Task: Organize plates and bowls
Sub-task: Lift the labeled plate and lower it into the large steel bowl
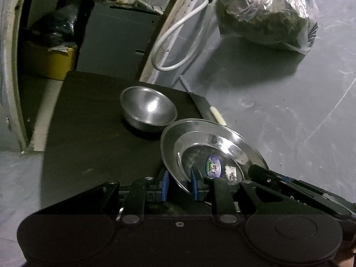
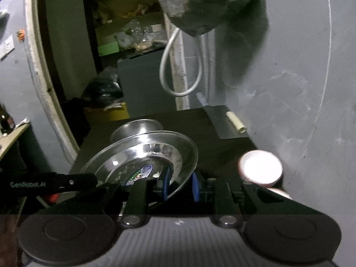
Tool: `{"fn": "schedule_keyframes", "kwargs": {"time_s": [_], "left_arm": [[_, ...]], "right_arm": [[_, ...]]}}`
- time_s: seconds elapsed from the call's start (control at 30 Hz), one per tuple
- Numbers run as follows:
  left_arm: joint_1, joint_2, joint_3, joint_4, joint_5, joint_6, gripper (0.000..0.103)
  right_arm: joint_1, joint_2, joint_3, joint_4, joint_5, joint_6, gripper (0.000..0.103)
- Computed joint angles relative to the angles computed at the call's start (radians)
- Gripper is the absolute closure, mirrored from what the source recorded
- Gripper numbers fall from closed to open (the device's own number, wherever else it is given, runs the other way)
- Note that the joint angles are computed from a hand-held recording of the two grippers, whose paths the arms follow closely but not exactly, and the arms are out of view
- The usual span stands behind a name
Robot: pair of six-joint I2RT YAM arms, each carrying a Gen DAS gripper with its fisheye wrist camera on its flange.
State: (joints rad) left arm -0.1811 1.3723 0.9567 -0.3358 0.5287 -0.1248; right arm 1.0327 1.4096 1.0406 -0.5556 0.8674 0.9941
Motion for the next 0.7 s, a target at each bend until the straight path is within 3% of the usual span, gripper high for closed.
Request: {"fn": "schedule_keyframes", "kwargs": {"time_s": [0.43,0.7], "left_arm": [[0.266,-0.152,-0.122,-0.232,0.135,0.240,0.081],[0.318,-0.176,-0.159,-0.307,0.134,0.317,0.081]], "right_arm": [[0.203,0.116,0.071,-0.053,0.006,0.147,0.079],[0.246,0.147,0.070,-0.074,-0.042,0.211,0.078]]}}
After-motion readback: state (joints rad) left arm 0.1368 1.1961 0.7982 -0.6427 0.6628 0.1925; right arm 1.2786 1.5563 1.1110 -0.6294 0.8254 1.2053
